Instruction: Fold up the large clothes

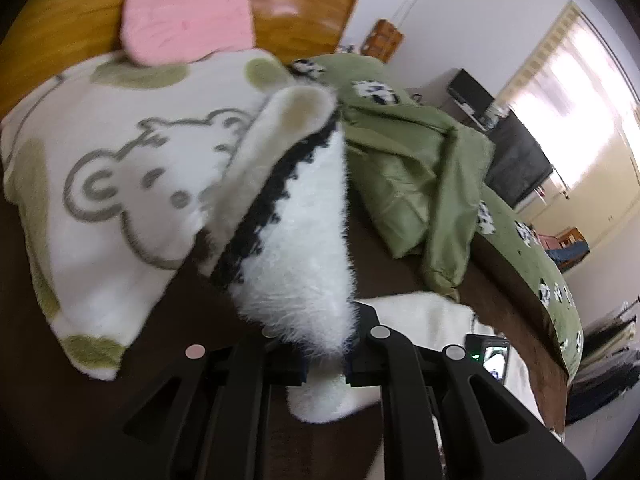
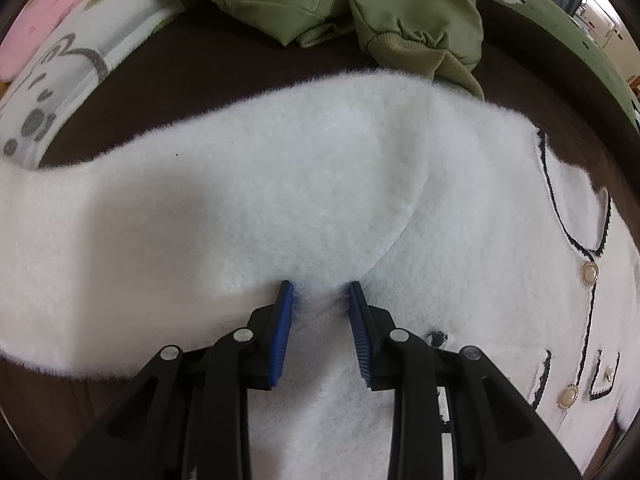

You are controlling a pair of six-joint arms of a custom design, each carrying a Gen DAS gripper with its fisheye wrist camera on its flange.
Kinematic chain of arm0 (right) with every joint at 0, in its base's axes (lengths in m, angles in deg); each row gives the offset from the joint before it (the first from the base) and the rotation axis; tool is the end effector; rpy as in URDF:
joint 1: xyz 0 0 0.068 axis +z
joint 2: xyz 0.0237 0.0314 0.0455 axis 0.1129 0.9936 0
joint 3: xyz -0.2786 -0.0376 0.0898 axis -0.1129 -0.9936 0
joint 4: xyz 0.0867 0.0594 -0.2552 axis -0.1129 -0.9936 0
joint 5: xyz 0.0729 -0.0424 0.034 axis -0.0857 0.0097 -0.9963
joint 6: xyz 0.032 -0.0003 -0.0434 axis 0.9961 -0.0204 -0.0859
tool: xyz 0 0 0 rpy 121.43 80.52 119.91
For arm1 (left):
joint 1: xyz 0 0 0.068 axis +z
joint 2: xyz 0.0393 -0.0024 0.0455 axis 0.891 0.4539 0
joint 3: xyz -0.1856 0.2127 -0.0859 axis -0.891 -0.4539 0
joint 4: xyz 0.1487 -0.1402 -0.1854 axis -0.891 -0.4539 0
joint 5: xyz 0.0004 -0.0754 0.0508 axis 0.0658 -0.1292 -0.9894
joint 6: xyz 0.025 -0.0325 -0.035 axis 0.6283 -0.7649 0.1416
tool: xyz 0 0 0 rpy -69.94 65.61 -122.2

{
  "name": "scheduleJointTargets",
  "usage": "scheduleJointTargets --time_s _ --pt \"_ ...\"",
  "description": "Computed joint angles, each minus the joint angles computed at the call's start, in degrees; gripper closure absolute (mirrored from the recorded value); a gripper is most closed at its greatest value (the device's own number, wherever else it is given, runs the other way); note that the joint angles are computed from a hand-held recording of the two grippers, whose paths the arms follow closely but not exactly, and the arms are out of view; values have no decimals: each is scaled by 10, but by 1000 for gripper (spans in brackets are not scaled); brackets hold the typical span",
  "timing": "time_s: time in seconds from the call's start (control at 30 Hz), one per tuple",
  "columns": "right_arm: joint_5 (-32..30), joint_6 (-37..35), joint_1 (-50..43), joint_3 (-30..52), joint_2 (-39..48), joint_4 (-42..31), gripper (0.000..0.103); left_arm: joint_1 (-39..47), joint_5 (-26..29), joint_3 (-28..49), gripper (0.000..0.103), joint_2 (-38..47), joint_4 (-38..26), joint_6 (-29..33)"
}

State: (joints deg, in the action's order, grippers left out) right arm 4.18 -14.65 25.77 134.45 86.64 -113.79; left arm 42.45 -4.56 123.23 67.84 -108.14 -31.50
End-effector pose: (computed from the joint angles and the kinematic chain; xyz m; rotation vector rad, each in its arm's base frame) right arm 0.3509 0.1235 0.1748 -0.6438 2.7370 0.0777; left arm 0.1687 -0.0522 0.3121 -0.7826 2.1888 -0.3067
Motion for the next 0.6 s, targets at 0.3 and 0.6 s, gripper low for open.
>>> scheduleJointTargets --time_s 0.3,0.6 --pt "-4 -43 -92 -12 -112 -42 21 -137 -60 142 89 125 -14 13" --pt "-58 -192 -345 81 -161 -164 16 -295 -75 358 89 341 -3 37"
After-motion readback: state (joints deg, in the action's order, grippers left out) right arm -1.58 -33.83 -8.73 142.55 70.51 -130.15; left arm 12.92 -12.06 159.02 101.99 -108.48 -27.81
